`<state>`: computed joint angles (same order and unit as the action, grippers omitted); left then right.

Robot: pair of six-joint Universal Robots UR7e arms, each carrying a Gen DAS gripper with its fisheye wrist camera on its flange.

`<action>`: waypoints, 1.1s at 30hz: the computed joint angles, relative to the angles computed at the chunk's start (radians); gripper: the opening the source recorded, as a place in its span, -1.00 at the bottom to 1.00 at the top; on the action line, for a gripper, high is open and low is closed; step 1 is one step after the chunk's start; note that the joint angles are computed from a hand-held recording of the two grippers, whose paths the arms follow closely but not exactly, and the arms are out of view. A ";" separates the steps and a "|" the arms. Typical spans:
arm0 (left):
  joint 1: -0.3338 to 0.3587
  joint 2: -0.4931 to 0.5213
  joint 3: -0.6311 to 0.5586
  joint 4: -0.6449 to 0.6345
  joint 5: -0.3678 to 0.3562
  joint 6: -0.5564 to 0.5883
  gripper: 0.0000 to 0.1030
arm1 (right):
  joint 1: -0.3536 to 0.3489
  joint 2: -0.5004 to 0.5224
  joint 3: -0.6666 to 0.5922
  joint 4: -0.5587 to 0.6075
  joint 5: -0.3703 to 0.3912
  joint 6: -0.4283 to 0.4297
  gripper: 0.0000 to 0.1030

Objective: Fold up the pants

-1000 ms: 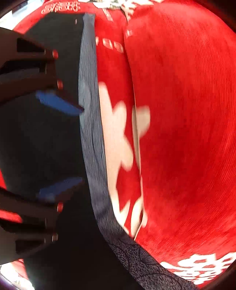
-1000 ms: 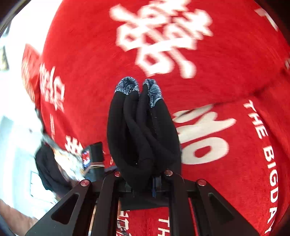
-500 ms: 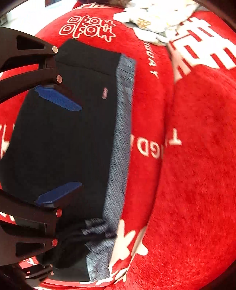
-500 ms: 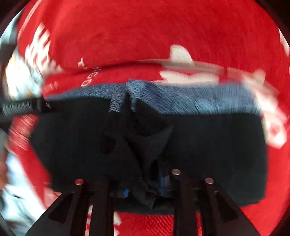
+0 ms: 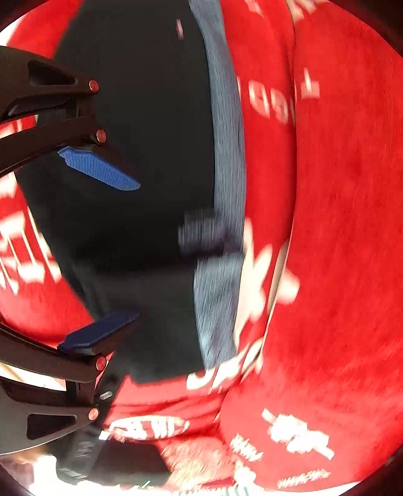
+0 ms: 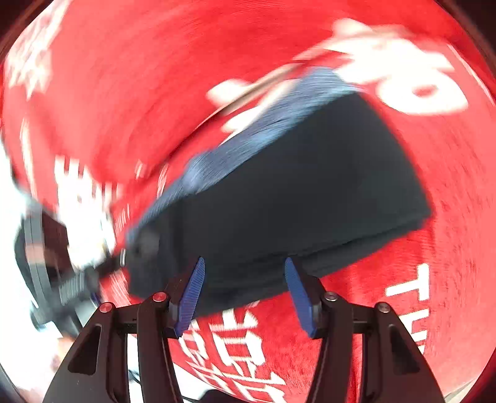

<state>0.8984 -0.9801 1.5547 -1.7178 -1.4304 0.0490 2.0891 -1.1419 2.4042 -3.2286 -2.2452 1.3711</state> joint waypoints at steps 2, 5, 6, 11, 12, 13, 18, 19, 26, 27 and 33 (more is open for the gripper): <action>-0.015 0.022 0.010 0.018 -0.039 -0.004 0.15 | -0.030 0.006 0.063 -0.146 0.020 0.049 0.14; -0.020 0.055 0.012 0.042 -0.074 -0.016 -0.38 | -0.048 0.044 0.109 -0.310 0.030 0.088 0.11; -0.021 0.062 0.013 0.044 -0.079 -0.013 -0.47 | -0.063 0.069 0.102 -0.358 0.037 0.094 0.03; -0.028 0.061 0.003 0.056 -0.086 -0.061 -0.83 | -0.091 0.141 0.119 -0.522 0.056 0.194 -0.90; -0.032 0.047 0.007 0.053 -0.076 -0.055 -0.83 | -0.086 0.131 0.115 -0.516 0.061 0.177 -0.90; -0.038 0.023 0.020 0.042 -0.057 -0.041 -0.83 | -0.076 0.111 0.101 -0.467 0.066 0.149 -0.91; -0.051 -0.037 0.106 0.007 0.135 -0.061 -0.59 | -0.114 0.134 0.040 -0.287 0.148 0.080 -0.91; -0.051 -0.038 0.111 0.008 0.156 -0.089 -0.24 | -0.124 0.149 0.034 -0.288 0.143 0.075 -0.91; -0.088 -0.053 0.085 -0.070 0.204 -0.084 0.08 | -0.121 -0.021 -0.047 0.051 0.286 -0.102 -0.09; -0.096 -0.049 0.078 -0.081 0.203 -0.072 0.14 | -0.097 -0.049 -0.071 0.121 0.245 -0.133 -0.09; -0.142 0.038 0.087 -0.206 0.177 -0.038 0.36 | -0.103 -0.194 -0.120 0.369 -0.041 -0.243 -0.71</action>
